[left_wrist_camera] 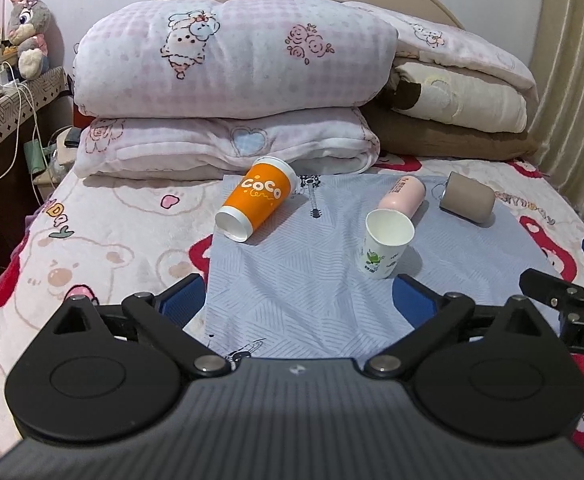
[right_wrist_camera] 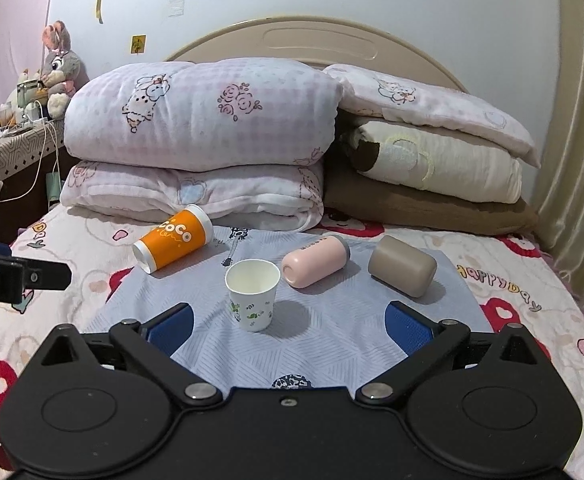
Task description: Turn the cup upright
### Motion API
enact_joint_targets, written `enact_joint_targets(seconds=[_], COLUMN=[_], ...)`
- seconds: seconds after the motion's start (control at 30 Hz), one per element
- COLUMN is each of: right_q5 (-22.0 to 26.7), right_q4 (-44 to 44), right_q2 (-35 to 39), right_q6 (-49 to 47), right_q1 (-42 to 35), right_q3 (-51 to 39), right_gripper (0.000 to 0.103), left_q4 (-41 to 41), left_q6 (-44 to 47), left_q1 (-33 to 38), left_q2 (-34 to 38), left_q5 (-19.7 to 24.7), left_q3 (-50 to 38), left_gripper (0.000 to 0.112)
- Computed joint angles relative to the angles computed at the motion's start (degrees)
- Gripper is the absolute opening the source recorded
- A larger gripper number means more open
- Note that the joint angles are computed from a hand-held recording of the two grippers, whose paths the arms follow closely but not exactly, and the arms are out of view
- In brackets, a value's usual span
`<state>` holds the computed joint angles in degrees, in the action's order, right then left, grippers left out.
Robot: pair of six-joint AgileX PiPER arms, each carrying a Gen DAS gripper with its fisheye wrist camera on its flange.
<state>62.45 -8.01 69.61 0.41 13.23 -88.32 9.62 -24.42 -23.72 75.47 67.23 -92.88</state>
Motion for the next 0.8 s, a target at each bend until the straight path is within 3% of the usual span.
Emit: enact_joint_targets(seconds=[0.33, 0.8], right_q5=[1.4, -0.1], right_q4=[-0.2, -1.0], right_q2=[1.4, 0.9], right_q6=[2.6, 4.1], right_q1=[0.7, -0.7], right_q3=[-1.7, 0.9], right_gripper=[0.103, 0.103], left_q4=[3.4, 4.2], left_q6=[-1.7, -1.5], left_q1=[-1.6, -1.8], left_q2=[0.2, -0.7], left_q5=[1.0, -2.0], left_q3=[0.3, 3.5], left_gripper=[0.102, 0.102])
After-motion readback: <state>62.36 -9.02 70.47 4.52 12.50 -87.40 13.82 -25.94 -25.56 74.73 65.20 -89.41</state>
